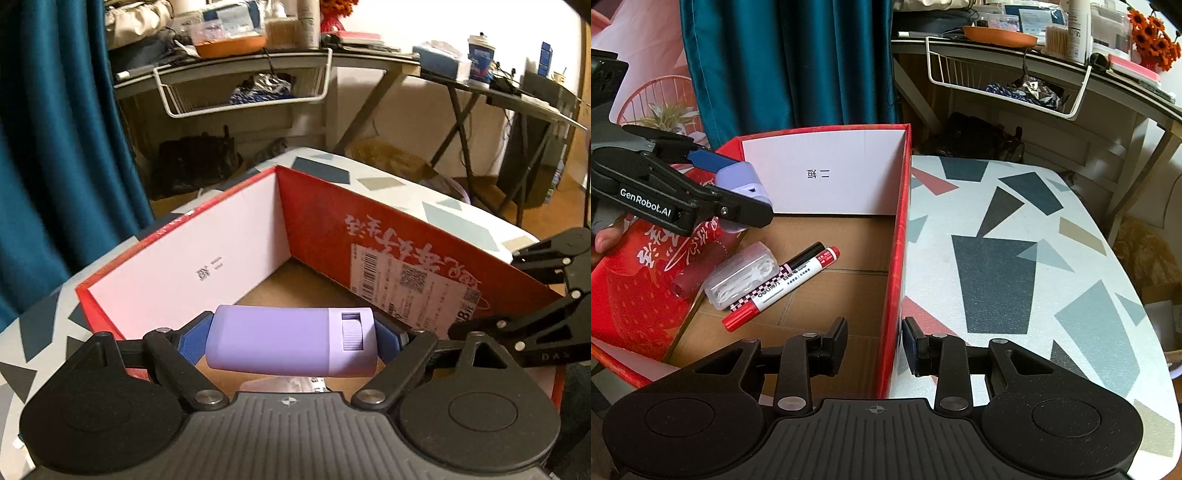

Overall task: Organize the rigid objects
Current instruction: 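Carry the lavender stick with the left tool into the red box and release, then move the left tool back to the table over the white charger plug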

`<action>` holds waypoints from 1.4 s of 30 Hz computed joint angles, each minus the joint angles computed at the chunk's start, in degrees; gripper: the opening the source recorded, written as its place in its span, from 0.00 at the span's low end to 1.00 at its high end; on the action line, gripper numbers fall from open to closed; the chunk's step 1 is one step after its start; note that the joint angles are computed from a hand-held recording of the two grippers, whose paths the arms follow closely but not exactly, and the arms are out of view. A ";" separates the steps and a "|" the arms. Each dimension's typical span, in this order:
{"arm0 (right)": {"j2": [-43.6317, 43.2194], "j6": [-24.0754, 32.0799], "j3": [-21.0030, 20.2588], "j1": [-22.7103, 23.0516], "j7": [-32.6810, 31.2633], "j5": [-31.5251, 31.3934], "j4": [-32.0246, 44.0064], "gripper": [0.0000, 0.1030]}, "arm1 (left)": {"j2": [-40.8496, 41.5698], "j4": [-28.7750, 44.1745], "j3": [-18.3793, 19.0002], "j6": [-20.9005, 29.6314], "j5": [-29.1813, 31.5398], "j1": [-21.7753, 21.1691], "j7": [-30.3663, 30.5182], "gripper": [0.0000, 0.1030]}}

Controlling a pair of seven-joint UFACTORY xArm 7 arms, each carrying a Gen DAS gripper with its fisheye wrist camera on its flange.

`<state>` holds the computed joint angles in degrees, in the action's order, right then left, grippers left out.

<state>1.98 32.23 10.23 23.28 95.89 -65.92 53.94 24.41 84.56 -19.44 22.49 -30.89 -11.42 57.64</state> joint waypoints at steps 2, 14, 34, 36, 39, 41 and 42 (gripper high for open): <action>0.03 0.05 0.01 0.04 0.09 -0.03 0.03 0.30 | 0.46 0.59 0.44 0.55 0.91 -0.55 -0.58 0.87; -0.05 -0.04 0.00 0.03 0.47 -0.25 -0.07 0.31 | 0.34 0.93 2.37 0.62 5.40 -2.18 -6.16 0.89; -0.07 0.00 0.08 0.04 0.22 0.28 -0.05 0.31 | -3.41 -0.36 -0.98 0.77 -4.43 3.95 4.74 0.94; -0.08 0.04 0.08 0.07 0.23 0.28 -0.06 0.31 | -4.45 -1.16 -1.22 0.25 -7.99 5.37 7.93 0.94; -0.08 0.07 0.08 0.10 0.42 0.16 -0.05 0.31 | -5.88 -1.80 -0.32 1.42 -13.42 7.35 11.11 0.94; -0.10 0.05 0.08 0.10 0.40 0.19 -0.07 0.31 | -6.71 -2.26 1.11 1.91 -16.60 8.27 11.94 0.94; -0.10 0.05 0.08 0.10 0.40 0.19 -0.07 0.31 | -6.87 -2.13 2.14 2.38 -17.34 8.45 11.47 0.93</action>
<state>1.88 32.27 10.31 23.38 96.29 -65.73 53.87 17.54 82.43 -17.30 24.87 -48.22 -2.97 69.10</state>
